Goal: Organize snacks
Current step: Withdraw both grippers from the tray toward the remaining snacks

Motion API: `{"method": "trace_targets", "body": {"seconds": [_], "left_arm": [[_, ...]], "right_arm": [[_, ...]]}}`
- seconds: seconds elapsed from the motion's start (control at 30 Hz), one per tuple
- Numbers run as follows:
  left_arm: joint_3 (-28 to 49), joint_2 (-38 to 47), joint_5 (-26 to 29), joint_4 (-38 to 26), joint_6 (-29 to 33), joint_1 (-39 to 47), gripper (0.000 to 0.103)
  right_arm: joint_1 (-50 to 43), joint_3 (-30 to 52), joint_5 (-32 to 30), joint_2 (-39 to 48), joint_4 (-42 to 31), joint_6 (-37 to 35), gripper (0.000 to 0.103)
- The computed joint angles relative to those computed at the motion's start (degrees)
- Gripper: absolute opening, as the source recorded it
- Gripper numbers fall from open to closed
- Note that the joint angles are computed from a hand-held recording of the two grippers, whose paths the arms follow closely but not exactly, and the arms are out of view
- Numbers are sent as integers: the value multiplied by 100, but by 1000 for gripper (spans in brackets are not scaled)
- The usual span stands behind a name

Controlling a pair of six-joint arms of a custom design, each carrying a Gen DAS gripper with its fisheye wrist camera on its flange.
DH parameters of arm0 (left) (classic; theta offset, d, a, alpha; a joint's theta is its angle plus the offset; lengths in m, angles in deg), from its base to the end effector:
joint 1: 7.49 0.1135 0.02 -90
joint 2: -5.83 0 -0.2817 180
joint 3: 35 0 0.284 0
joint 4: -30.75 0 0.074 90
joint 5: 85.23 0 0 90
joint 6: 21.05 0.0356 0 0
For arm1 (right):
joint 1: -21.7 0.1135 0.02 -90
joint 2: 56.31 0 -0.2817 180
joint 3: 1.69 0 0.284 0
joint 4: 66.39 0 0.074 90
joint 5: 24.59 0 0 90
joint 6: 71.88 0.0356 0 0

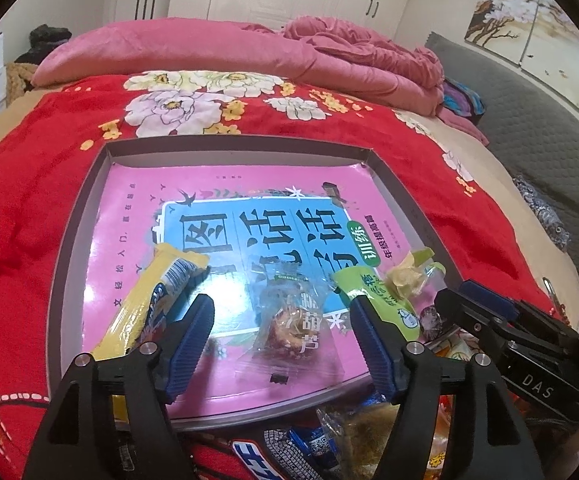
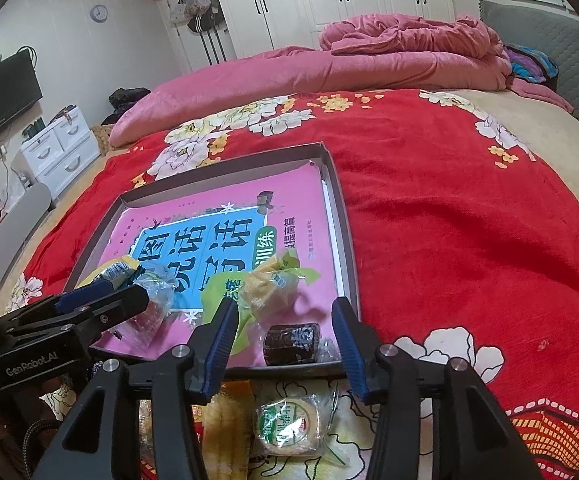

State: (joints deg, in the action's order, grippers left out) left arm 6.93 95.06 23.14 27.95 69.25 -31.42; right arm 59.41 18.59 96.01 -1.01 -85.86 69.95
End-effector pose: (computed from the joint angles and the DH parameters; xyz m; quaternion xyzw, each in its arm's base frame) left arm 0.2495 -0.1230 0.1038 0.2480 0.8958 -0.2158 0.2990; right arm 0.1321 0.0792 0.0969 0.1928 0.9018 0.0287 0.3858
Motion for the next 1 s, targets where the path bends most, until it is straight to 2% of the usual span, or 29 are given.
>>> {"method": "trace_targets", "body": {"seconds": [0.27,1.0], "left_arm": [[-116,-211,148,5,-86,39,77],[-579,-1180,280,-74,-79,403,78]], "right_arm": [[58,-10,87,-152,-112,26,54],[385,-55,471,-927,-693,197,59]]}}
